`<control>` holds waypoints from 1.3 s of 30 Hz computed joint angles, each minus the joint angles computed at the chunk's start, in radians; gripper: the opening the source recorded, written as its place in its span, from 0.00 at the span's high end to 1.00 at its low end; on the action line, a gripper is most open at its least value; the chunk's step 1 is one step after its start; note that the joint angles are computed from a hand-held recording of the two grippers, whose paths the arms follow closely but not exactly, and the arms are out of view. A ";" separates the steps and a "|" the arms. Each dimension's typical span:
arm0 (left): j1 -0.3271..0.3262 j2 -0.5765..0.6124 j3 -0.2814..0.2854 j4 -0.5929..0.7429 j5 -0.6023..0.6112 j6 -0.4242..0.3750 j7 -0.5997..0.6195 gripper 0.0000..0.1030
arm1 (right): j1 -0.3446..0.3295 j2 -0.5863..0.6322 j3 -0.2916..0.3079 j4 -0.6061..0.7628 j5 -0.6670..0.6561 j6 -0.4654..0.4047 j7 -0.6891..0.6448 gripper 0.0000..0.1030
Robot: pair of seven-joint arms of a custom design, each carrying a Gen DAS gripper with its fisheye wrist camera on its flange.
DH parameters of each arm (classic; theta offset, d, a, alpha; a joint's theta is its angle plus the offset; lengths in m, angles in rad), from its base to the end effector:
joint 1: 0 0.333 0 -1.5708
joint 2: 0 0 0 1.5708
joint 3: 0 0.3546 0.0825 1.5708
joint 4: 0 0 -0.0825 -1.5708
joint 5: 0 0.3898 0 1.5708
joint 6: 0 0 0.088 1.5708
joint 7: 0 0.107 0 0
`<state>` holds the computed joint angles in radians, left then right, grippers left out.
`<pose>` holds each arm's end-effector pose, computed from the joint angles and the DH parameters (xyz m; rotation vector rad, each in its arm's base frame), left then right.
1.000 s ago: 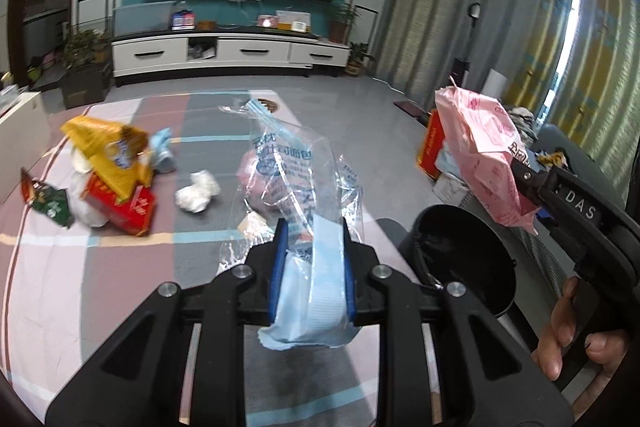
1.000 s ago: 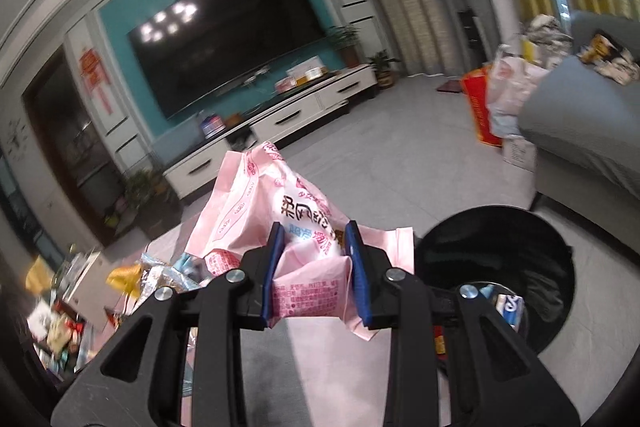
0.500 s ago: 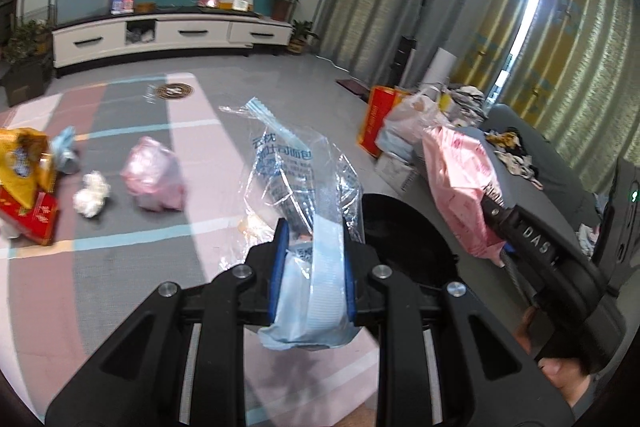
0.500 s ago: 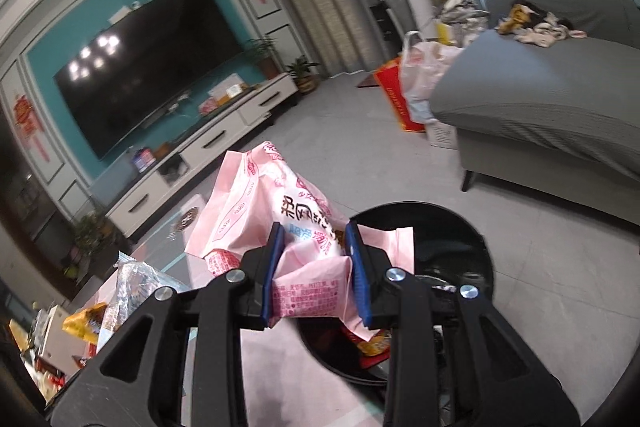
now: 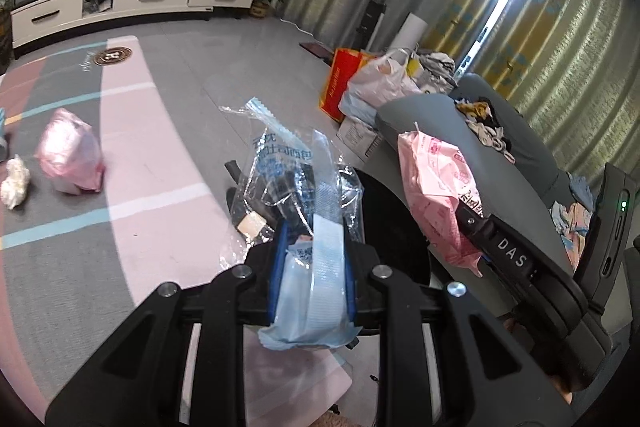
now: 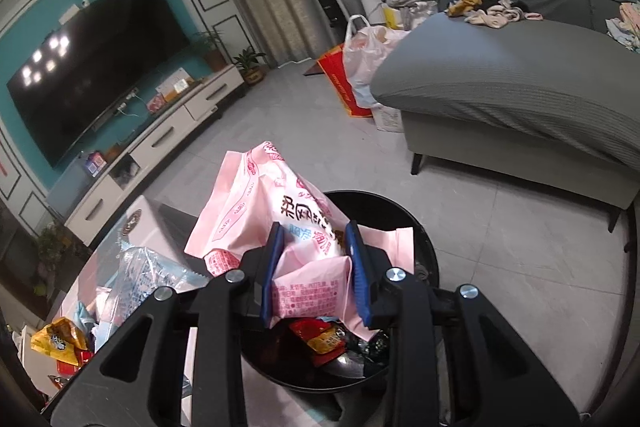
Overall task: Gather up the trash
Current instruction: 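Carry clear bag in left tool while right tool carries pink wrapper to bin, then open both tools over the black bin, dropping clear bag and pink wrapper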
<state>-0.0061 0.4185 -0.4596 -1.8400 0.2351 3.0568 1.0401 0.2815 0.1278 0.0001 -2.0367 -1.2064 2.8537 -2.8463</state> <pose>0.6427 -0.2911 0.4555 -1.8627 1.9477 -1.1839 0.5746 0.2188 0.4691 -1.1646 2.0042 -0.6241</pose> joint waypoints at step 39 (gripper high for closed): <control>-0.134 0.314 0.018 0.403 -0.169 -0.323 0.202 0.76 | -0.013 0.115 0.005 0.027 0.527 -0.035 -0.450 0.69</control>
<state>-0.1396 0.7324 -0.4411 -1.4370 0.0665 2.7340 1.2426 0.2683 0.2426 0.0048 -2.0100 -0.6790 2.8183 -3.2968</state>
